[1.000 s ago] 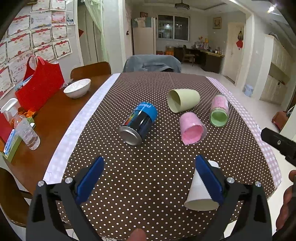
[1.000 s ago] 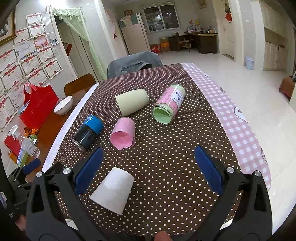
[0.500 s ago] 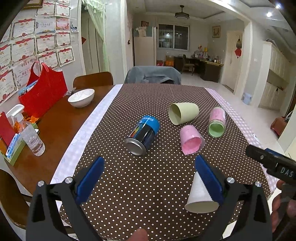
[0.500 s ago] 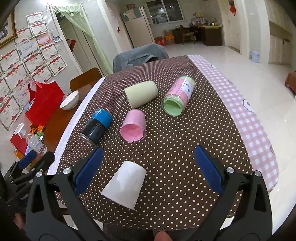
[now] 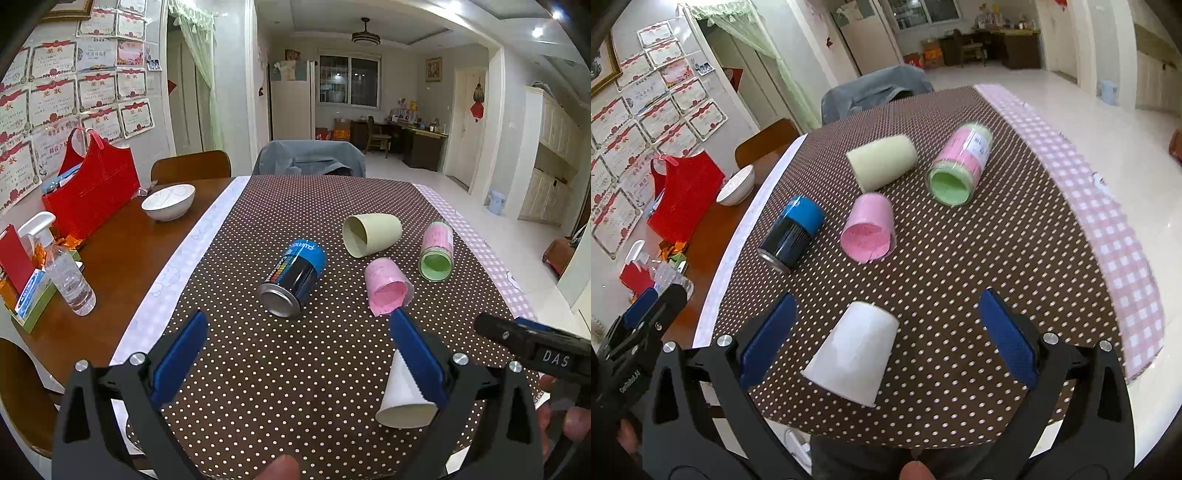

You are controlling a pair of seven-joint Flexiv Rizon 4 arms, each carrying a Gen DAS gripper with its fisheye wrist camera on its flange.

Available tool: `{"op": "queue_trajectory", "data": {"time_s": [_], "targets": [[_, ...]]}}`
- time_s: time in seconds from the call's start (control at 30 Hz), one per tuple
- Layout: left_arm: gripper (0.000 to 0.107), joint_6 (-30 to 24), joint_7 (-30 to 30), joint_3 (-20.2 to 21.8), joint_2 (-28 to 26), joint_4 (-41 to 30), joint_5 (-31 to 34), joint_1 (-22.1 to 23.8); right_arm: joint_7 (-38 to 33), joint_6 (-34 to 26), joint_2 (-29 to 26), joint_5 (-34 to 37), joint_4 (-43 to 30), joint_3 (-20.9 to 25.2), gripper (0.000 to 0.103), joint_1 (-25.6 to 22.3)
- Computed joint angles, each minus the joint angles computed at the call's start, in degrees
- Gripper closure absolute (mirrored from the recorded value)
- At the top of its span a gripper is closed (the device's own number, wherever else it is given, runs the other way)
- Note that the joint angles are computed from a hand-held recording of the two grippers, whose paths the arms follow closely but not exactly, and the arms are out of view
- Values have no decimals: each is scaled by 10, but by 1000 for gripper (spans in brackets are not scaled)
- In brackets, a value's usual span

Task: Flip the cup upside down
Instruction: 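Set the white cup down and open the left tool, then lower the right tool onto the white cup and close on it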

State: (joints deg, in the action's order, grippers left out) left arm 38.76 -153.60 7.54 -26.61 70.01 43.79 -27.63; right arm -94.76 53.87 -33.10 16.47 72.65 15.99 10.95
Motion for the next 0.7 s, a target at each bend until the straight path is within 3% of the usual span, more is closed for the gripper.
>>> {"op": "queue_trajectory", "data": {"time_s": [0.7], "targets": [[10, 52, 26, -2, -5, 37, -54, 38, 64, -190, -72, 17, -102, -7, 6, 18]]}}
